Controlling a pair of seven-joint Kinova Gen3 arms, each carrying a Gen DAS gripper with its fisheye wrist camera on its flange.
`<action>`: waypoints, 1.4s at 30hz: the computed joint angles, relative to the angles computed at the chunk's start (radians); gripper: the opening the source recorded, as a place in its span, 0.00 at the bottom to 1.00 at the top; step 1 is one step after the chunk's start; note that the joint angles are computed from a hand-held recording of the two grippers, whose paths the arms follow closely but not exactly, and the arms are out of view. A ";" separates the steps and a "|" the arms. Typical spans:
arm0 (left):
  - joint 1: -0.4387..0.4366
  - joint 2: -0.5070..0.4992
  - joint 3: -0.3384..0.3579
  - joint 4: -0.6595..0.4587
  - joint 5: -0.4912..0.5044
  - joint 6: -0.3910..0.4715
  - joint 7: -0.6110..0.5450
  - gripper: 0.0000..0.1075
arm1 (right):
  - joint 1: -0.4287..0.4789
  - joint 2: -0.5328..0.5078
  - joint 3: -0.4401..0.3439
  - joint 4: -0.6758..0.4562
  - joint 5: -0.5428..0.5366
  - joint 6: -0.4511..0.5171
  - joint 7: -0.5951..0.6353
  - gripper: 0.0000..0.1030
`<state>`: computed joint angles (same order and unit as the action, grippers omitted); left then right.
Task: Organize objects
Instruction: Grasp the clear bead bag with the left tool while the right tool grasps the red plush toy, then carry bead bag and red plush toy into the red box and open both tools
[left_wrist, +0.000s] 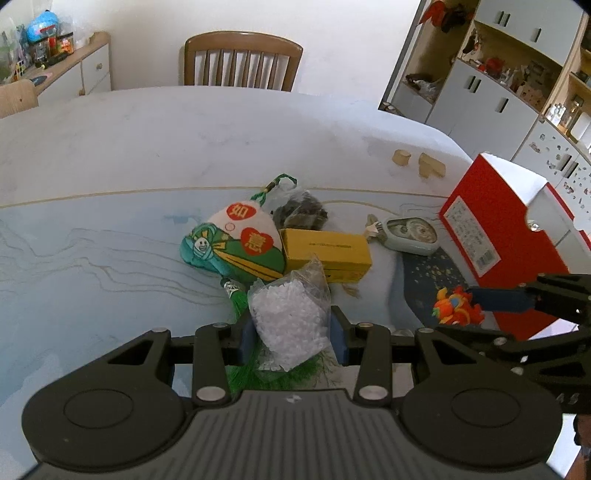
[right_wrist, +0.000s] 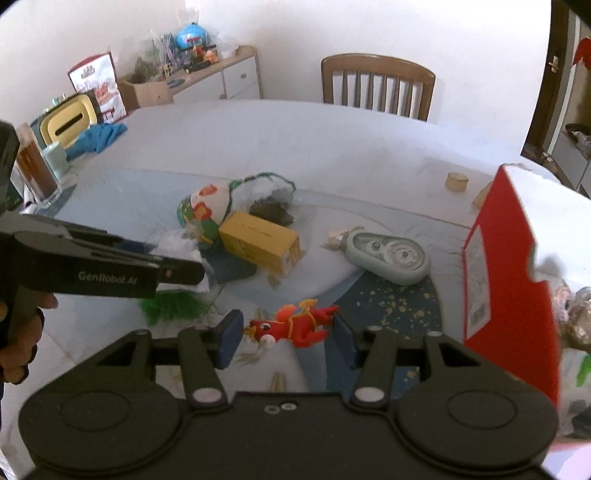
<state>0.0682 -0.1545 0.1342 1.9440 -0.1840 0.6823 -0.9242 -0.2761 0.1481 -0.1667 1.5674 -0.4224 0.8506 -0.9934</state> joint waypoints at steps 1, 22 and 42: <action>0.000 -0.008 0.002 0.000 -0.001 0.004 0.005 0.37 | 0.009 -0.006 0.001 0.001 -0.014 0.007 0.008 0.50; -0.009 -0.140 0.160 0.128 -0.111 -0.044 -0.013 0.37 | 0.066 -0.106 0.061 0.083 -0.104 0.062 0.070 0.50; 0.147 -0.030 0.103 0.066 -0.045 -0.082 -0.186 0.37 | 0.102 -0.153 0.104 0.114 -0.141 0.096 0.104 0.50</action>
<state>0.2148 -0.1841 0.2372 2.0100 -0.2285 0.6006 -1.1104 -0.1745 -0.0047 -0.0629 1.6816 -0.5637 0.9461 -0.8895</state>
